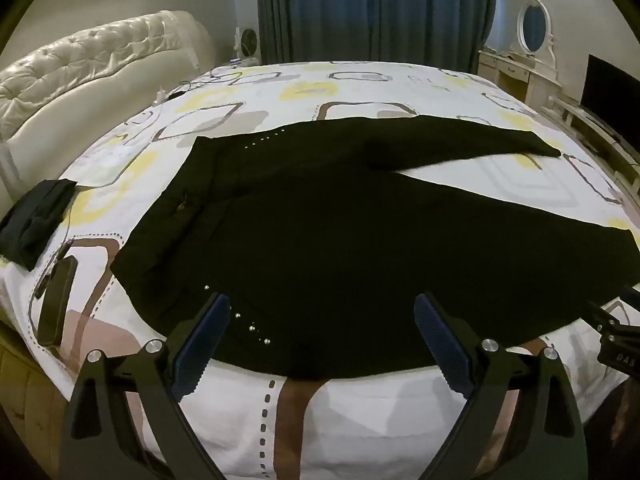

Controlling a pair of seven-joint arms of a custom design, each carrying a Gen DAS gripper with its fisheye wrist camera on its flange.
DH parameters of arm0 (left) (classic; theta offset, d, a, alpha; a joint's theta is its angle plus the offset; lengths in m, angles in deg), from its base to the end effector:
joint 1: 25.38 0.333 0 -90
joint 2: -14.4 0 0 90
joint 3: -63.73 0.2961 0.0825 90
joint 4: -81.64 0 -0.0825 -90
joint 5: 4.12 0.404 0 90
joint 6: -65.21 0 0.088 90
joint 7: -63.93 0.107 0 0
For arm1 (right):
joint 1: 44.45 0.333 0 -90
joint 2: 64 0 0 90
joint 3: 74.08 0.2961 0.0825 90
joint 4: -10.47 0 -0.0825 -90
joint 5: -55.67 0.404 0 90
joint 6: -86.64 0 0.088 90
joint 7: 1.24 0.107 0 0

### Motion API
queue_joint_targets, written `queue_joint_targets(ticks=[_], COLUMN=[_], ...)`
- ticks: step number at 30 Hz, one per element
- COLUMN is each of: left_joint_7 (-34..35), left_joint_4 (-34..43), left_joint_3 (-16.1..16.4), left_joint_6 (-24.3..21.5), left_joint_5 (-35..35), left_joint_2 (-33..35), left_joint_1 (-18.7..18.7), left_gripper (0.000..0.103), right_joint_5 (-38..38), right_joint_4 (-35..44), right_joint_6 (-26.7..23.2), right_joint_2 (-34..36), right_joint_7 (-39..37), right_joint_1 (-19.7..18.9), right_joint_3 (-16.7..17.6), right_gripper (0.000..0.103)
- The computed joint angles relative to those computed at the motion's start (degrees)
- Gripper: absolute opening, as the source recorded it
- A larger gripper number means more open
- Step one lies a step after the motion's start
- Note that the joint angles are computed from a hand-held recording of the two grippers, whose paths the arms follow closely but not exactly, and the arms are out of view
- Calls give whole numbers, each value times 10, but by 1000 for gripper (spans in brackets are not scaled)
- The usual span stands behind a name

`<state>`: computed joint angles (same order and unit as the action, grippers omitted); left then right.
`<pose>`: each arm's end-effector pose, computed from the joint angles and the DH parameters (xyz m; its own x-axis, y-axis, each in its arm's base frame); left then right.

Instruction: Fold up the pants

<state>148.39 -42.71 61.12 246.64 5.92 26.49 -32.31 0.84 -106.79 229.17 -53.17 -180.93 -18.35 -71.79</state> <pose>0.6067 -0.1171 0.3552 -0.2220 -0.9741 -0.0428 -0.6835 0.1868 -0.7056 0.5405 0.2960 0.3409 -0.3653 -0.9308 0.0070 -0.7176 0.2768 -0.6391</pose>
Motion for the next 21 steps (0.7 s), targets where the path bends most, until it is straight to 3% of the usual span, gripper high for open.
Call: queue_joint_targets(ticks=[7, 8, 10, 17, 20, 21], left_joint_7=[-8, -25, -35, -48, -17, -19], left_joint_4=[0, 2, 0, -3, -1, 0], left_joint_3=[7, 26, 35, 33, -3, 0], left_joint_6=[-2, 1, 1, -2, -4, -5], left_joint_5=[7, 20, 30, 43, 24, 24], left_joint_2=[-1, 4, 2, -1, 0, -1], left_joint_1=[-6, -28, -38, -35, 2, -1], left_gripper=[93, 93, 93, 93, 93, 93], right_joint_5=[2, 3, 2, 3, 3, 3], right_joint_4=[-3, -4, -5, -5, -4, -5], right_joint_6=[5, 7, 8, 8, 8, 9], right_joint_2=[-1, -1, -1, 0, 0, 0], right_joint_7=[-2, -1, 1, 0, 0, 0], right_joint_1=[-1, -2, -2, -1, -1, -1], right_joint_3=[0, -1, -1, 0, -1, -1], right_gripper=[101, 101, 101, 101, 101, 101])
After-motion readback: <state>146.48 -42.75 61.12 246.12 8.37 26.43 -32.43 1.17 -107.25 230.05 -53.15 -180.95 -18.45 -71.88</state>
